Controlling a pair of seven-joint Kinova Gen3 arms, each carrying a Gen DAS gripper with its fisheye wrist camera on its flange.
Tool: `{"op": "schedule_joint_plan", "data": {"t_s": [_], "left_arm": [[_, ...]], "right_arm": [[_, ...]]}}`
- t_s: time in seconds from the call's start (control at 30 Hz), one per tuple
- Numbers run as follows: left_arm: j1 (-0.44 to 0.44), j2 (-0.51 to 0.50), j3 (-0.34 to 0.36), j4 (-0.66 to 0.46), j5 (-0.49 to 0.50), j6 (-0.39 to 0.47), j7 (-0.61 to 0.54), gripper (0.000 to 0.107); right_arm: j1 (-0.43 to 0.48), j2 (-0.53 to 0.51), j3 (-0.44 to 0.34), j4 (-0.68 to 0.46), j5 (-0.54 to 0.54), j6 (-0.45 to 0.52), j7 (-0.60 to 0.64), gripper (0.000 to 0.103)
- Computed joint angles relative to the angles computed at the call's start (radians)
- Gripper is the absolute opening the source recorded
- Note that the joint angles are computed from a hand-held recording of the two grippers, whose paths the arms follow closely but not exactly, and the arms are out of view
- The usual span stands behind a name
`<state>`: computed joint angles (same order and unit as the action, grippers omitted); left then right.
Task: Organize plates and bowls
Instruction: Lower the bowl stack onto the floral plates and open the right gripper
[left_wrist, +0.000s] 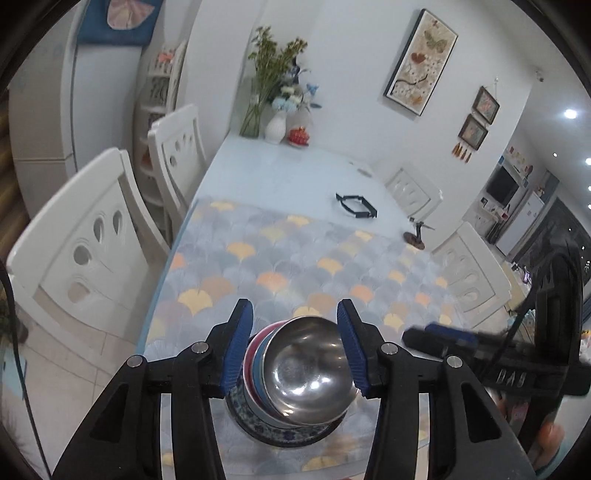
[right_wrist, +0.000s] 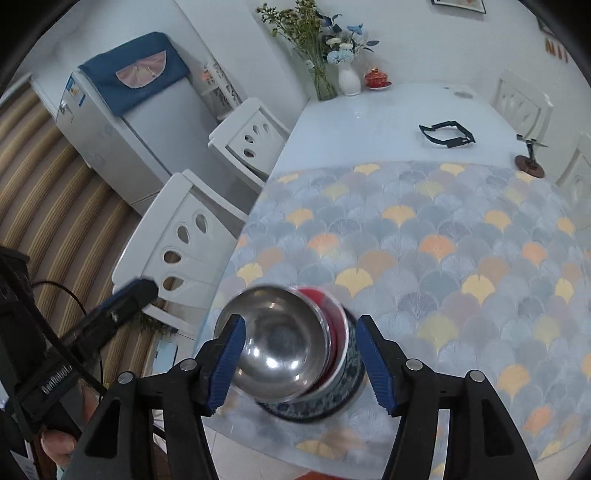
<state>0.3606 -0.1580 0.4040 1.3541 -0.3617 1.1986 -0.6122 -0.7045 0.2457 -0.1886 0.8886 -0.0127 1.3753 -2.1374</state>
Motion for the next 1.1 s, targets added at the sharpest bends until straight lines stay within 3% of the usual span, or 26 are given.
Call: {"op": "schedule_joint_plan", "data": {"t_s": [0.07, 0.2, 0.47, 0.73, 0.9, 1.1], "left_arm": [[0.003, 0.005, 0.034, -0.003, -0.045, 0.027, 0.033, 0.046], [0.036, 0.032, 0.070, -0.016, -0.136, 0.095, 0.074, 0.062], [0.102, 0.069, 0.047, -0.062, -0.216, 0.143, 0.079, 0.063], [0.179, 0.107, 0.022, -0.089, -0.254, 0.192, 0.091, 0.064], [0.236, 0.136, 0.011, -0.123, -0.294, 0.251, 0.091, 0.070], [0.243, 0.123, -0.032, -0.109, -0.242, 0.244, 0.117, 0.073]], "right_arm": [[-0.036, -0.017, 0.001, 0.027, 0.050, -0.001, -0.034, 0.060], [-0.036, -0.029, -0.008, 0.059, 0.047, 0.009, -0.058, 0.060], [-0.020, -0.061, -0.023, 0.110, 0.038, -0.002, -0.084, 0.060], [-0.009, -0.082, -0.034, 0.152, 0.027, -0.019, -0.091, 0.060], [-0.010, -0.081, -0.040, 0.153, 0.029, -0.012, -0.082, 0.060], [-0.023, -0.076, -0.042, 0.147, 0.042, -0.001, -0.088, 0.061]]}}
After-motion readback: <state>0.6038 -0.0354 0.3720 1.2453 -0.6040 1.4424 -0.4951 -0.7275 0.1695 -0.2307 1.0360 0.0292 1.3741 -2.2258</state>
